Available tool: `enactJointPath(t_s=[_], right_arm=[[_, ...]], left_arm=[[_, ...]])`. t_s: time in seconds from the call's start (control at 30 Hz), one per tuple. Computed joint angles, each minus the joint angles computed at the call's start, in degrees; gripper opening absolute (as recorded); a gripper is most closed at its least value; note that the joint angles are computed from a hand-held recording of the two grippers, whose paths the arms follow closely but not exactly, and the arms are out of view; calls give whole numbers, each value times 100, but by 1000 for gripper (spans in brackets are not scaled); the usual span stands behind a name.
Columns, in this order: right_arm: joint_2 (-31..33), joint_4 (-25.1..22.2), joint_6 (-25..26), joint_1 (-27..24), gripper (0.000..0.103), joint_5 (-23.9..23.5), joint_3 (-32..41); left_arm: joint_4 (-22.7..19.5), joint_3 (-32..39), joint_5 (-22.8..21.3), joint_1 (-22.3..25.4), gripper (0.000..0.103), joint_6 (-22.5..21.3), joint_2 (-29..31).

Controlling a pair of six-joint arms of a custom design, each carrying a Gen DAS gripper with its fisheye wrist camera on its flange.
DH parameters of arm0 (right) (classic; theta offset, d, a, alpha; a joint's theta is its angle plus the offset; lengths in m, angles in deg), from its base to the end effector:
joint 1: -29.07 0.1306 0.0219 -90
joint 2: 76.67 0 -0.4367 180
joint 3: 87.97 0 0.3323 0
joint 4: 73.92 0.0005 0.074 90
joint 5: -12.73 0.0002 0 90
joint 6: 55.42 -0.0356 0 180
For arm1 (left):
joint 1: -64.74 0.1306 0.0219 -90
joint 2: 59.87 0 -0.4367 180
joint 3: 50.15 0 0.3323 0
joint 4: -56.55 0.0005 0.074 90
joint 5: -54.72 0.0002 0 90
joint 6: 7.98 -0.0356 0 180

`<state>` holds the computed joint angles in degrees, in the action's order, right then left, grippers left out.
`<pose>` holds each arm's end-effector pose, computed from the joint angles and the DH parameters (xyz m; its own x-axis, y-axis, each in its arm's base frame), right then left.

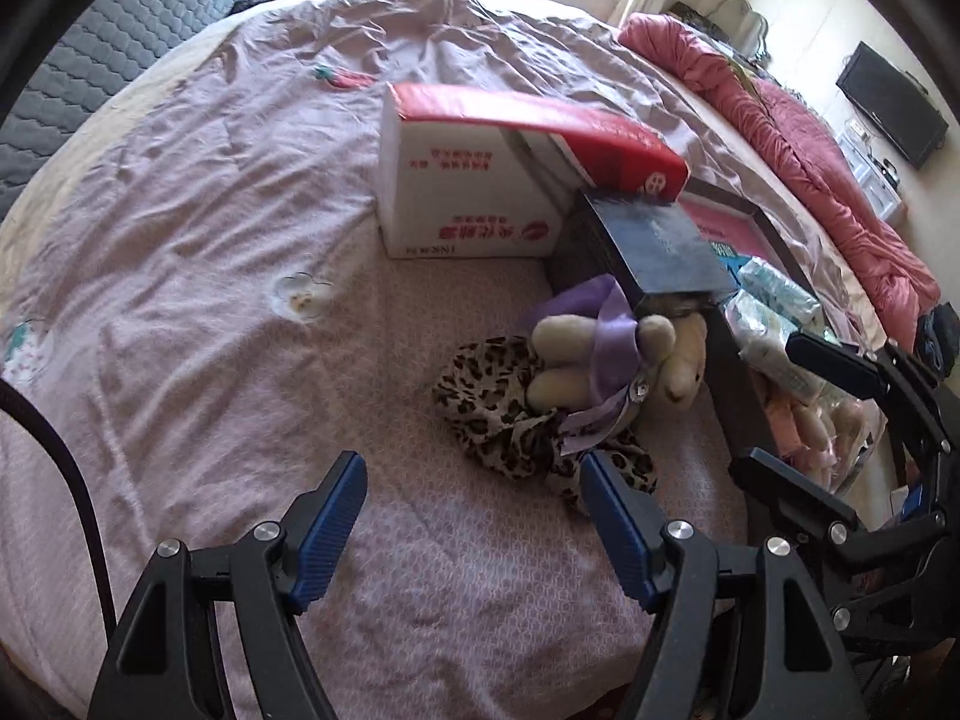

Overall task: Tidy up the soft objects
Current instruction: 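Move both grippers back to the plush bunny and leopard-print cloth, then grasp the leopard-print cloth with the left gripper while the right grasps the plush bunny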

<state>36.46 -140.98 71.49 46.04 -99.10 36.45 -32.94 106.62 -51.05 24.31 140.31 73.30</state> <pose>0.5504 0.1813 0.5086 -0.3494 -0.6895 -0.6344 -0.8515 0.5162 -0.0920 0.5154 -0.4270 0.4832 -0.8242 -0.3733 -0.4257 -0.3074 0.9265 -0.2171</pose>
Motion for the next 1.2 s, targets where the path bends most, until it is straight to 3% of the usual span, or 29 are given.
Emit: enactJointPath(t_s=[0.17, 0.37, 0.47, 0.6, 0.63, 0.83, 1.03, 1.17, 1.2], right_arm=[[144, -60, 1, -22, 75, 83, 133], [268, -114, -1, -64, 75, 95, 272], [316, -133, 3, -48, 75, 111, 322], [377, -182, 49, 15, 75, 130, 397], [388, -173, 66, 32, 75, 139, 409], [579, -533, 227, 177, 75, 111, 636], [592, -536, 555, 340, 75, 106, 461], [703, -662, 506, 388, 50, 141, 507], [701, -653, 452, 380, 50, 96, 501]], left_arm=[[108, 210, 346, 107, 73, -203, 221], [-71, 743, 556, 181, 73, -483, 603], [-351, 1257, 524, 177, 61, -742, 874], [216, 561, 673, 213, 23, -880, 577], [329, 408, 704, 217, 20, -928, 505], [1151, -774, 855, 247, 15, -963, -76], [1558, -1390, 960, 268, 15, -984, -375], [1899, -1889, 1063, 300, 17, -883, -625], [1986, -2029, 1092, 311, 18, -857, -697]])
